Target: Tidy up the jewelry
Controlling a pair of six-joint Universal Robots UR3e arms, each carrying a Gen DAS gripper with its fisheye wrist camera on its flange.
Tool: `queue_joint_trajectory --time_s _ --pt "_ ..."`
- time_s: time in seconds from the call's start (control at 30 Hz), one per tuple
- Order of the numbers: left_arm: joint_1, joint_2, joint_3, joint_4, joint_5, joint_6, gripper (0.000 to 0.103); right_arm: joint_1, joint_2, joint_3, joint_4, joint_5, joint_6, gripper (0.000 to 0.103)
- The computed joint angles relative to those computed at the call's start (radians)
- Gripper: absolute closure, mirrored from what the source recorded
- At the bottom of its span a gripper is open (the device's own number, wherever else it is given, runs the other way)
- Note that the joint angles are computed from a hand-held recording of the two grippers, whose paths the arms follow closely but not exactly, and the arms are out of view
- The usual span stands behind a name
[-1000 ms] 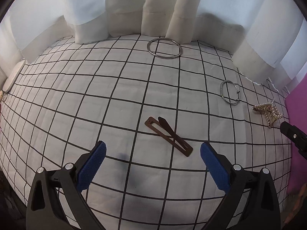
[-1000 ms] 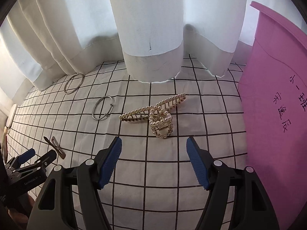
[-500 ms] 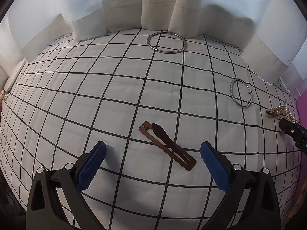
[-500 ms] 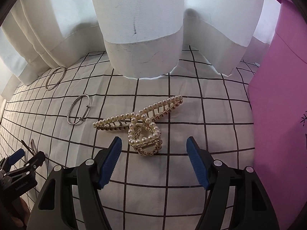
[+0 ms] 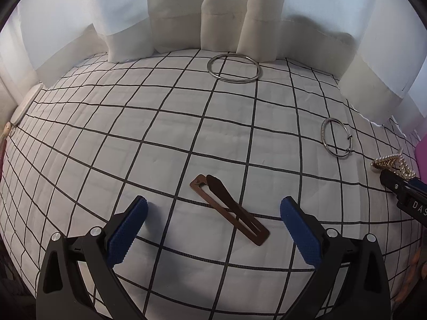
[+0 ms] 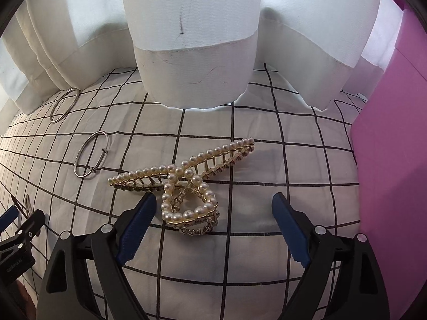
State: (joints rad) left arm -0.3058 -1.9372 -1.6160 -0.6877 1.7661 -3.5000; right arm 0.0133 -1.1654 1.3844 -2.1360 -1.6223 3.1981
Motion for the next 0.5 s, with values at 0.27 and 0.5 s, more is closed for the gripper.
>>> queue_joint_trajectory --time_s 0.27,0.5 --pt "-0.012 0.004 -0.017 0.028 0.027 -0.029 0.005 -0.025 -0.033 0.120 -0.141 0.007 -0.022 0.009" --pt "-0.014 0.003 0.000 0.003 0.025 -0.038 0.006 -0.020 -0.075 0.170 -0.162 0.006 -0.018 0.009"
